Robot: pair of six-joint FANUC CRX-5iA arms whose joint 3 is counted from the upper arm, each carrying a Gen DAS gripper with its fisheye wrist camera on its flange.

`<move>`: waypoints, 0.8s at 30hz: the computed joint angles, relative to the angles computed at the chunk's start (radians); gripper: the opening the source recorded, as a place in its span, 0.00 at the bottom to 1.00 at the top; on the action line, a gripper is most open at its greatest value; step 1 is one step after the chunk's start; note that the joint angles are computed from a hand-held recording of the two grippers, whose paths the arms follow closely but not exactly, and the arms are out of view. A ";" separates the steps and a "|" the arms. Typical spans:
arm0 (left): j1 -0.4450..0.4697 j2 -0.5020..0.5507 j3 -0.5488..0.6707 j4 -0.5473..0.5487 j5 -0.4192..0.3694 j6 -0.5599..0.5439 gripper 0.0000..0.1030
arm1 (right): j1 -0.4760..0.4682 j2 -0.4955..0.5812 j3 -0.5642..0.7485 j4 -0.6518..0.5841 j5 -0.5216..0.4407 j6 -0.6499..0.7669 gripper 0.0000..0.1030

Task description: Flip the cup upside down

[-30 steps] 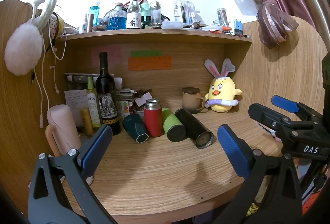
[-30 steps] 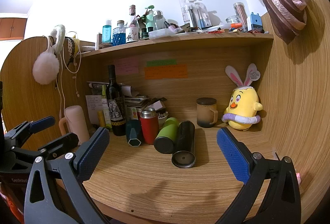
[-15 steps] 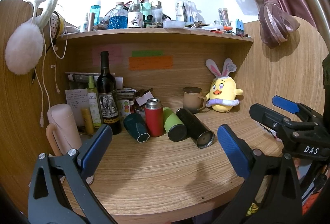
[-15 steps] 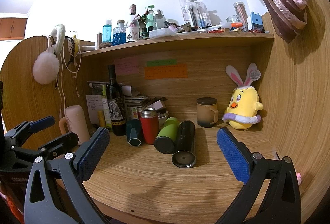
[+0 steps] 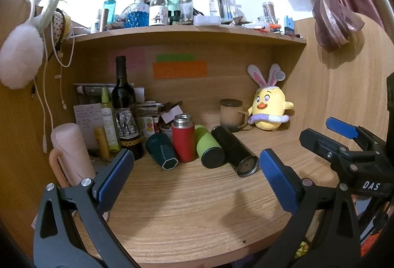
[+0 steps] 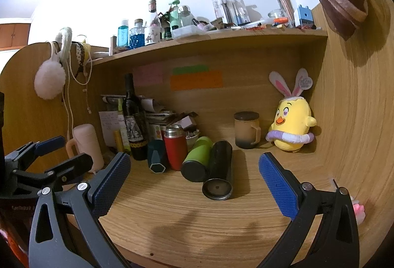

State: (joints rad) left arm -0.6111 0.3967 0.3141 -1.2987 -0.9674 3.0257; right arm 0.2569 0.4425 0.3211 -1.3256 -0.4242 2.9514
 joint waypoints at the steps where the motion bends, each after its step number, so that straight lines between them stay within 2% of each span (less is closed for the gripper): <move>1: 0.012 0.010 0.015 0.016 0.013 -0.018 1.00 | 0.002 0.008 0.009 0.015 0.003 -0.017 1.00; 5: 0.062 0.045 0.069 0.088 0.071 -0.082 1.00 | 0.011 0.050 0.051 0.100 0.027 -0.108 1.00; 8: 0.127 0.084 0.124 0.204 0.151 -0.181 1.00 | 0.017 0.084 0.085 0.186 0.050 -0.205 1.00; 10: 0.185 0.124 0.172 0.334 0.216 -0.303 1.00 | 0.017 0.106 0.105 0.230 0.058 -0.262 1.00; 14: 0.268 0.224 0.278 0.578 0.266 -0.532 1.00 | 0.019 0.164 0.157 0.378 0.080 -0.446 1.00; 16: 0.301 0.289 0.351 0.702 0.257 -0.644 1.00 | 0.018 0.184 0.173 0.421 0.080 -0.502 1.00; 18: 0.318 0.342 0.418 0.774 0.238 -0.709 1.00 | 0.016 0.209 0.197 0.475 0.076 -0.571 1.00; 22: 0.344 0.485 0.620 0.897 0.132 -0.807 1.00 | 0.015 0.249 0.229 0.562 0.074 -0.683 1.00; 23: 0.351 0.536 0.694 0.932 0.089 -0.827 0.95 | 0.013 0.261 0.240 0.583 0.070 -0.710 1.00; 24: 0.354 0.570 0.747 0.949 0.056 -0.838 0.86 | 0.013 0.270 0.249 0.598 0.067 -0.730 1.00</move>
State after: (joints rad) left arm -0.2574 0.9667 1.0608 -0.3497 -0.9119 2.1877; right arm 0.2700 0.7122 0.5702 -0.7281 -0.3577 2.2214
